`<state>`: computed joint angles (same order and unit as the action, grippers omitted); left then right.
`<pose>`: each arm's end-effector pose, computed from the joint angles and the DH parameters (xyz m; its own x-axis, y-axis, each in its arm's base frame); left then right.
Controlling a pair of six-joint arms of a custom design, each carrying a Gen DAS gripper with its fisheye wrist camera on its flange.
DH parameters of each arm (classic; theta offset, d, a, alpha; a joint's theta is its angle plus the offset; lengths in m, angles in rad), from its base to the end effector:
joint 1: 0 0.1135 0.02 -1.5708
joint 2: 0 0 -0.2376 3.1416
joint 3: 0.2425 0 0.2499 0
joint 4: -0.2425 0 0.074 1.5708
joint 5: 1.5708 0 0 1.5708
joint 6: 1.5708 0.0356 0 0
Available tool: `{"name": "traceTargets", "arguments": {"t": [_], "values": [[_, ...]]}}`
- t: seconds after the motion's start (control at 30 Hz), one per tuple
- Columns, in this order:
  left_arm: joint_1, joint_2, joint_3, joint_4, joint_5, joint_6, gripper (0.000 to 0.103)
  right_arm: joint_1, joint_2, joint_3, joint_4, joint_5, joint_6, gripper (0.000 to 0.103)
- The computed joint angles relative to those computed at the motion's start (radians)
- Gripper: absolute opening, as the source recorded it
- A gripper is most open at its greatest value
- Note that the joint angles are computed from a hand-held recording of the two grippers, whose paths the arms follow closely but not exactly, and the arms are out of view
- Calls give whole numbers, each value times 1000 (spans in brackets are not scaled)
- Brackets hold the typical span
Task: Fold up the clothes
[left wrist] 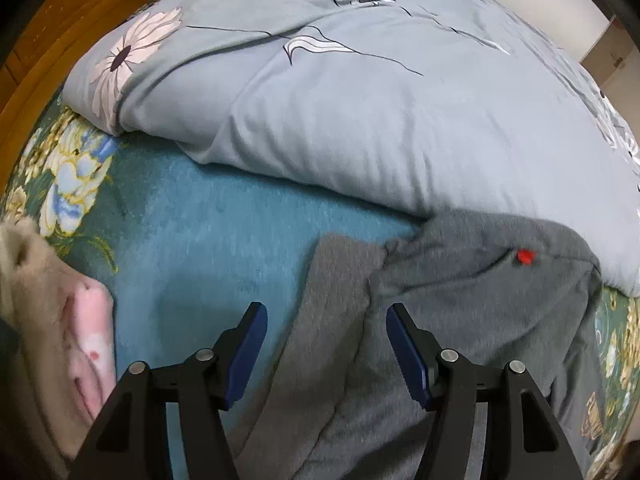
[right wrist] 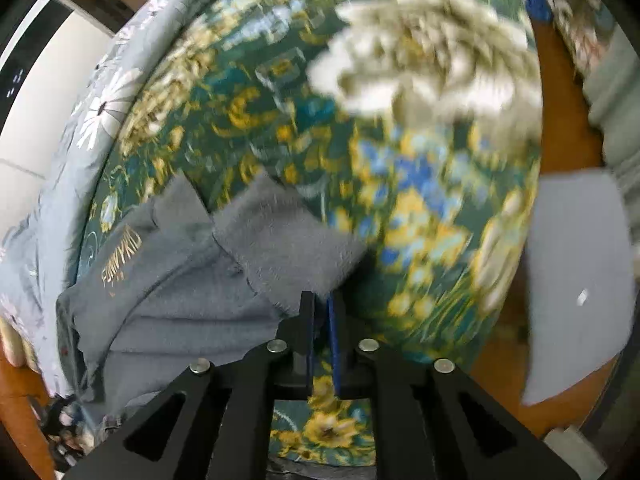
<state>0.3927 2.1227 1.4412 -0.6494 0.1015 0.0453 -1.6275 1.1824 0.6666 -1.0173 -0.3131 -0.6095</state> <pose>0.3680 0.1485 0.1033 -0.9127 -0.3293 -0.2418 -0.3175 0.9442 -0.0876 0.0010 -0.1751 0.1582 -0.4977 0.8423 -0.2071 0.8118 0.5364 0.2308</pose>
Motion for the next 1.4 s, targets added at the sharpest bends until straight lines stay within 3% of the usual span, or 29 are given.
{"name": "traceTargets", "arguments": {"t": [0.1, 0.17, 0.2, 0.23, 0.33, 0.5, 0.57, 0.6, 0.63, 0.7, 0.83, 1.0, 1.1, 1.23, 1.37, 1.4], "values": [[0, 29, 36, -3, 0, 3, 66, 96, -116, 27, 51, 18, 43, 8], [-2, 51, 61, -5, 0, 5, 66, 212, -63, 59, 85, -49, 91, 24], [-3, 59, 71, -7, -1, 3, 66, 286, -1, 73, 107, -78, 133, 43], [-4, 73, 87, -13, -5, 0, 66, 353, 65, 90, 132, -112, 170, 47], [-6, 92, 101, -13, 8, 5, 66, 501, 214, 94, 271, -121, 315, 47], [-33, 95, 73, 13, 28, 41, 66, 603, 363, 93, 380, -70, 412, 50], [-46, 90, 58, 27, 17, 41, 61, 630, 359, 85, 387, -54, 412, 49], [-51, 88, 51, 33, 6, 38, 57, 641, 353, 85, 383, -46, 407, 42], [-54, 87, 50, 31, 2, 35, 42, 647, 354, 90, 362, -60, 399, 27], [-64, 62, 24, 50, -16, 32, 30, 692, 345, 98, 328, -35, 397, 9], [-84, -51, -51, 102, -51, 22, 22, 778, 250, 129, 295, 0, 372, 6], [-31, -152, 67, 46, 78, 10, 20, 854, 317, 445, 265, 7, 438, 5], [-28, -7, 313, -24, 110, -17, 20, 942, 444, 713, 288, 54, 507, 5], [-76, 77, 453, -84, 79, -89, 20, 1032, 686, 1058, 272, 154, 582, 5], [-88, 224, 665, -187, 80, -162, 20, 1086, 842, 1247, 246, 209, 616, 5], [-96, 302, 774, -237, 71, -170, 20, 1097, 879, 1295, 225, 224, 616, 5]]}}
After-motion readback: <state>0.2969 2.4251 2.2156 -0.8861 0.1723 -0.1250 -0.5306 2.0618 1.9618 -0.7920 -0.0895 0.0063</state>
